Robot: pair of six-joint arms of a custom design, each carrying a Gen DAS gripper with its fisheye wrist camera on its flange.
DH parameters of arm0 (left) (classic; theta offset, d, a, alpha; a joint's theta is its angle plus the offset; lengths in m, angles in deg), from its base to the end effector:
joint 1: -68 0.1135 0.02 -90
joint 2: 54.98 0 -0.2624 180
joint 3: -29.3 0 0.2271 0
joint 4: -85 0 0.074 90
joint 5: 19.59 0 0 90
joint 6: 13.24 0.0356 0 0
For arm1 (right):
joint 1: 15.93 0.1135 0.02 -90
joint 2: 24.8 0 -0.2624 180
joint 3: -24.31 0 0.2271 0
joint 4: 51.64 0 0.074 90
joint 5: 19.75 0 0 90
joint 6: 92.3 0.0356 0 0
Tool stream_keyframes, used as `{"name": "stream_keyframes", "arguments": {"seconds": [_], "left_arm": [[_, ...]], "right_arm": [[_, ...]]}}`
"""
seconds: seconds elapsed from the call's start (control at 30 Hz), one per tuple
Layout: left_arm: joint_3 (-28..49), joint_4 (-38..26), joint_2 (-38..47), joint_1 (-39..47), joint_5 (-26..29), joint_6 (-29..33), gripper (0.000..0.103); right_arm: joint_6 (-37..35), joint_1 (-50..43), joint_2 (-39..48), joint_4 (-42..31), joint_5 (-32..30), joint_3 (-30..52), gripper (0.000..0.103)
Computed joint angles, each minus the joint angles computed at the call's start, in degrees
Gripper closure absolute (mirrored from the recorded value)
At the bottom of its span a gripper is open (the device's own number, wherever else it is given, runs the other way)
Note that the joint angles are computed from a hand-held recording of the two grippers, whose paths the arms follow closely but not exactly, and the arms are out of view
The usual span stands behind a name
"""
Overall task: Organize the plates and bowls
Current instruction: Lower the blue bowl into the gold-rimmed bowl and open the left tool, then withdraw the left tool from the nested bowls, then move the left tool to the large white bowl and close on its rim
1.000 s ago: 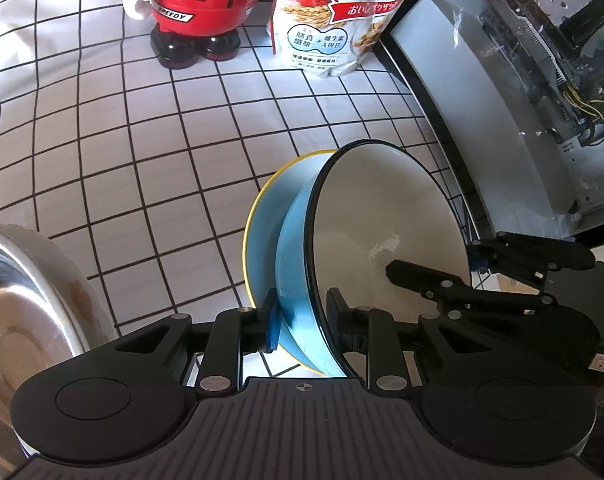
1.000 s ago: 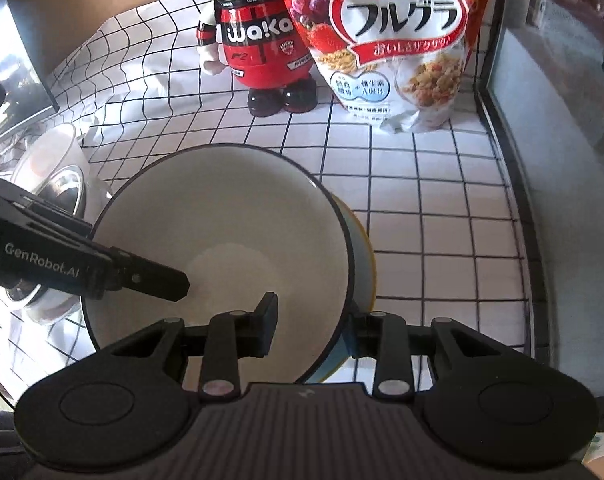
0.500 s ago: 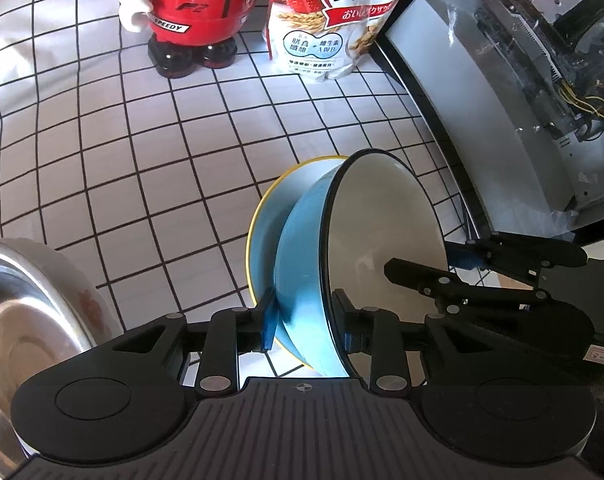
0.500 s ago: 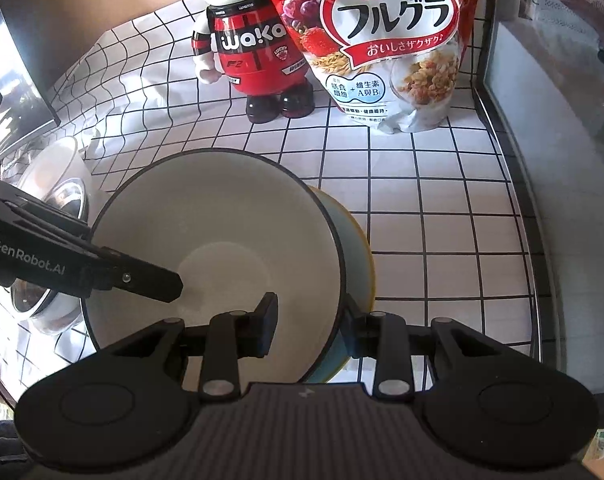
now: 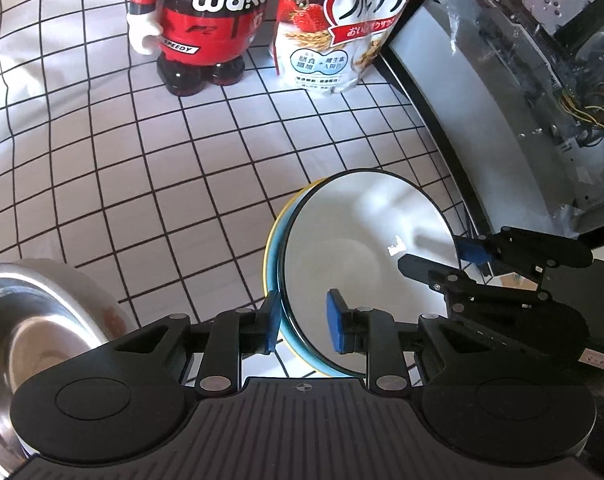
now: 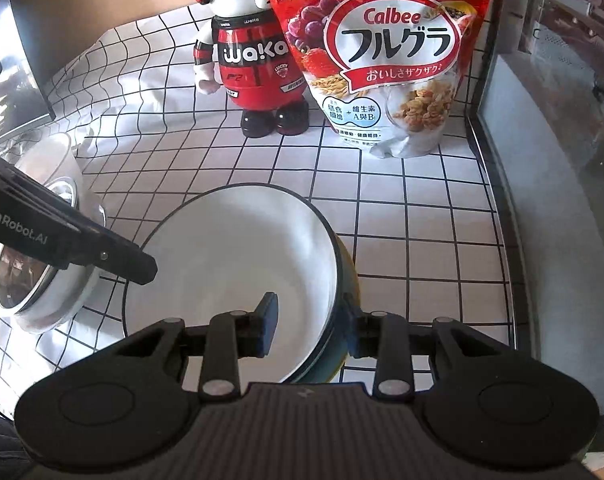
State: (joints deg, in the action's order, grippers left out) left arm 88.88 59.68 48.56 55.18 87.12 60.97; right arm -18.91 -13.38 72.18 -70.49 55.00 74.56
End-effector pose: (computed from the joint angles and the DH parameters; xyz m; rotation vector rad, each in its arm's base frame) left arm 0.2738 -0.0728 0.1099 0.0026 2.8175 -0.5280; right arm 0.2517 0.0206 0.1099 -0.5213 2.6235 0.2844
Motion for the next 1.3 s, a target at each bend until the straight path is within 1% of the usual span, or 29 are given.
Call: {"name": "stream_keyframes", "arguments": {"seconds": [0.27, 0.4, 0.5, 0.53, 0.57, 0.6, 0.67, 0.8, 0.87, 0.97, 1.07, 1.17, 1.23, 1.3], "left_arm": [[-1.0, 1.4, -0.3, -0.1, -0.3, -0.4, 0.077], [-3.0, 3.5, -2.0, -0.6, -1.4, -0.3, 0.077], [-5.7, 6.1, -4.8, -0.2, -2.2, -0.4, 0.077], [-6.5, 6.8, -5.7, -0.1, -2.8, -0.4, 0.077], [-7.4, 7.3, -6.8, -0.1, -3.6, -0.5, 0.077], [-8.4, 7.9, -8.1, 0.2, -4.4, -0.4, 0.077], [-10.1, 8.9, -10.8, 1.1, -4.9, 0.1, 0.077], [-14.2, 9.6, -17.4, 5.4, -4.2, 1.4, 0.077], [-16.8, 9.2, -21.7, 10.1, -1.9, 2.7, 0.077], [-20.8, 7.8, -28.6, 20.5, 2.5, 5.9, 0.077], [-23.0, 4.7, -33.4, 36.3, 8.7, 11.2, 0.077], [-22.4, 3.1, -32.5, 55.4, 15.5, 17.4, 0.077], [-20.3, 2.8, -28.6, 65.4, 18.4, 20.9, 0.077], [-18.1, 3.4, -23.9, 72.5, 19.5, 22.6, 0.077]], "right_arm": [[1.1, -0.4, -0.1, 0.7, -0.7, -0.4, 0.069], [2.7, -0.6, -4.2, 4.1, 0.1, -3.7, 0.066], [5.0, -1.2, -9.6, 8.5, -0.9, -7.3, 0.061], [6.6, -1.1, -11.8, 11.3, -0.9, -9.1, 0.055], [9.1, -0.4, -14.1, 15.0, 0.0, -11.2, 0.047], [10.9, 0.4, -15.3, 16.9, 1.1, -12.1, 0.043], [13.2, 3.0, -16.4, 16.7, 2.9, -11.1, 0.041], [17.3, 8.0, -14.5, 13.8, 1.6, -5.8, 0.041], [19.8, 12.7, -13.3, 13.1, 2.9, -3.2, 0.041], [21.5, 21.3, -10.5, 12.1, 5.7, 2.1, 0.041], [21.2, 29.9, -6.0, 10.9, 8.4, 9.7, 0.041], [20.4, 37.5, 0.3, 11.4, 11.9, 18.3, 0.041], [20.1, 40.8, 5.1, 9.9, 12.5, 25.0, 0.041], [20.5, 42.6, 11.7, 2.7, 10.1, 35.0, 0.041]]}}
